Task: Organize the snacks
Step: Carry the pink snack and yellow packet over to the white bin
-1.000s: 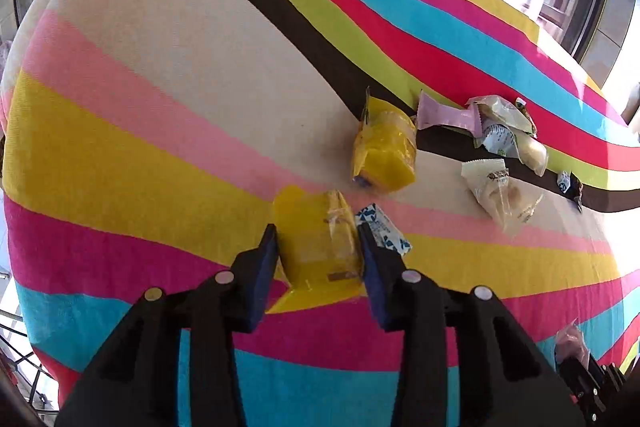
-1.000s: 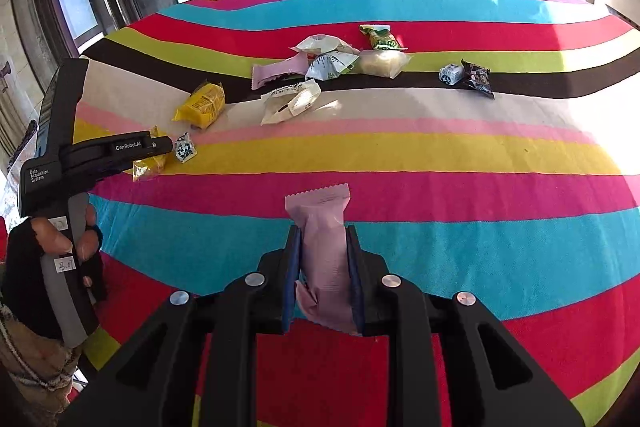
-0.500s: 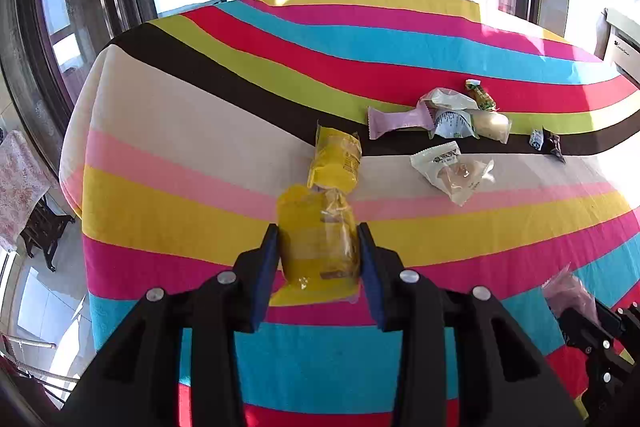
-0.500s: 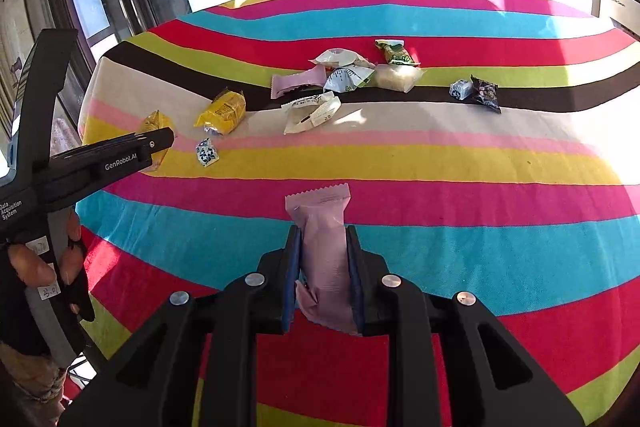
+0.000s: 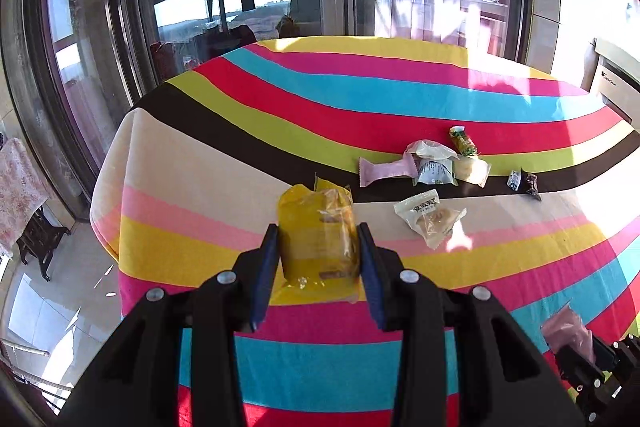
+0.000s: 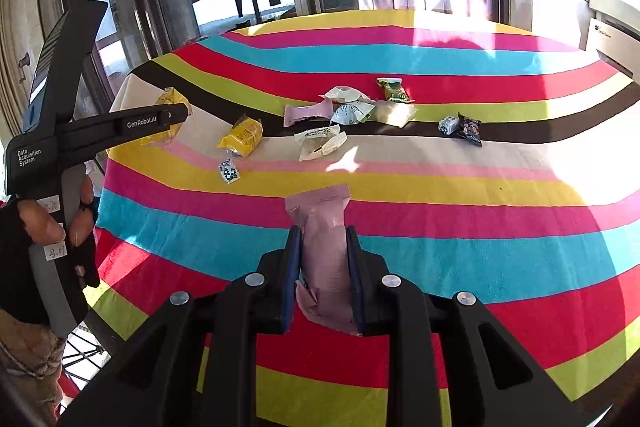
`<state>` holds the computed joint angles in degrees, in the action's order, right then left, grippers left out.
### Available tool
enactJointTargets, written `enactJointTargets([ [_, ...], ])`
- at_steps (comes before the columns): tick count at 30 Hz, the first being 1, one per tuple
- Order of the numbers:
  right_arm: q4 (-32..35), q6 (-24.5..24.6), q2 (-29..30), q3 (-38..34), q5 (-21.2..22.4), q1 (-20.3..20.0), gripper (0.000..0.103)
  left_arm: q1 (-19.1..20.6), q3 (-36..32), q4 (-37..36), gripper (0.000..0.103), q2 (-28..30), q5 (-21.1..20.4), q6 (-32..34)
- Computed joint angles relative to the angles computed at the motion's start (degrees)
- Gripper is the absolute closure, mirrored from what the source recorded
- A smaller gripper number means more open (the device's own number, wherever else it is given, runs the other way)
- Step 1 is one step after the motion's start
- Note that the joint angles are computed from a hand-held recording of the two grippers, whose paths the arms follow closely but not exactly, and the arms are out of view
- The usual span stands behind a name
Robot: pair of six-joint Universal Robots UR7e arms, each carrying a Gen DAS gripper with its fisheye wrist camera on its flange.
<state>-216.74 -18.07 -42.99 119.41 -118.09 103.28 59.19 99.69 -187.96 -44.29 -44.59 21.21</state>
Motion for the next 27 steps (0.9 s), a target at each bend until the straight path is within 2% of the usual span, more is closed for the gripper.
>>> enactJointTargets([
  [15, -6.4, -2.4, -2.8, 4.9, -4.2, 4.6, 0.08, -2.9, 4.9, -6.1, 0.064, -3.6, -0.6, 3.0],
  [27, -13.8, -3.2, -7.6, 13.5, -7.7, 4.6, 0.08, -8.0, 9.9, -10.2, 0.064, -4.5, -1.5, 6.4],
])
